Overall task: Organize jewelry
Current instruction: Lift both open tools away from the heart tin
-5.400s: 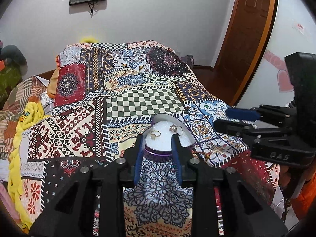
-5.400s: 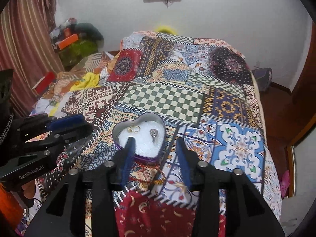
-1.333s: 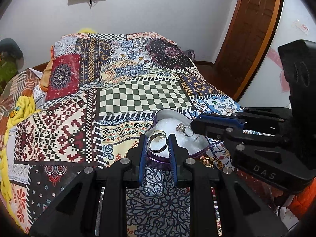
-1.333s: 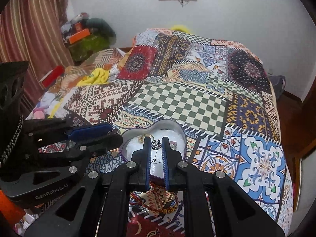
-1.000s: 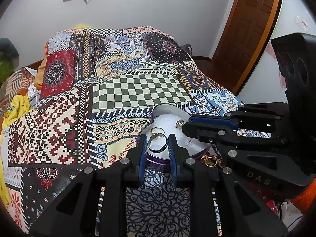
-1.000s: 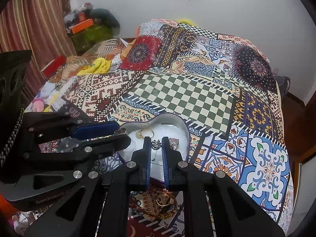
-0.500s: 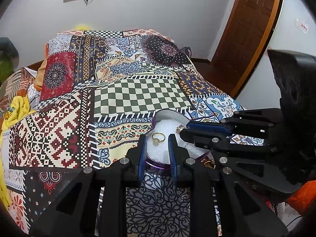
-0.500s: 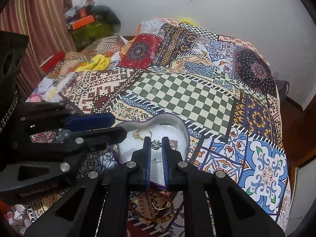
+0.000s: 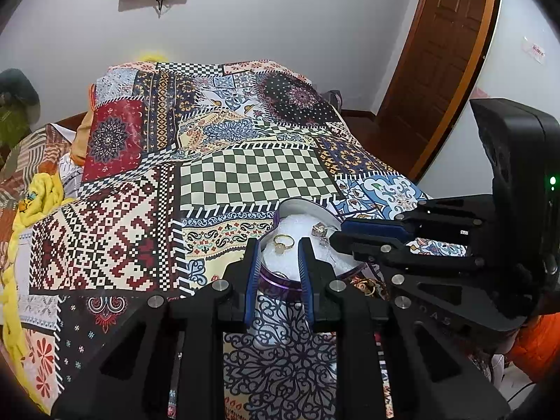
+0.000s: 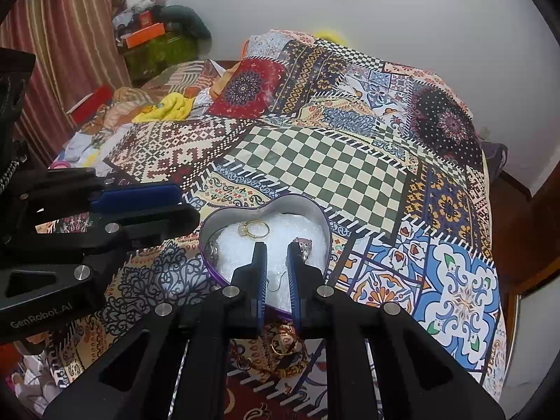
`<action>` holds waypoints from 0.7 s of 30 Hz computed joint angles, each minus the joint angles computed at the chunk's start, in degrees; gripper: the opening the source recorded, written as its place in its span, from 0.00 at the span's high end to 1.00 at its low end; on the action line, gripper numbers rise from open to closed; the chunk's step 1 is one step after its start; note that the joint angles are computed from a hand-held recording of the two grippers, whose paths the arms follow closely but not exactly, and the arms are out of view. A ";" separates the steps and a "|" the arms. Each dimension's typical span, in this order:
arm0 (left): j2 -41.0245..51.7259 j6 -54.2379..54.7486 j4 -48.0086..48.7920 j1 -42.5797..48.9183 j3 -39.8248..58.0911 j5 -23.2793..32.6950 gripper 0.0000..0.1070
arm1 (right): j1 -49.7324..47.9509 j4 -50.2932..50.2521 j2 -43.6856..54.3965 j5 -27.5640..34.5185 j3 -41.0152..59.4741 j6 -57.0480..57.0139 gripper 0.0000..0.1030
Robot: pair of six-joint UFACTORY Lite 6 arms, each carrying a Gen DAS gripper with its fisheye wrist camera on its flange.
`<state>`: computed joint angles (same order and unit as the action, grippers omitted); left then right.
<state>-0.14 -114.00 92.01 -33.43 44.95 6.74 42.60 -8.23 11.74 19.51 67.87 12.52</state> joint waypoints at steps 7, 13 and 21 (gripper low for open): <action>-3.63 11.40 -12.25 -1.65 -1.73 1.94 0.81 | 0.88 -3.43 -4.36 1.05 -2.32 4.53 0.90; -6.82 17.60 -19.42 -4.19 -3.25 4.45 0.81 | 1.13 -6.37 -9.67 2.26 -5.60 8.95 0.89; -8.48 20.54 -24.18 -8.46 -4.20 7.53 0.81 | 0.95 -9.27 -15.88 3.33 -10.84 13.60 0.87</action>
<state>-8.62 -93.46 67.83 -41.89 40.76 14.26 43.55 -17.51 -4.14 22.84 57.03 26.11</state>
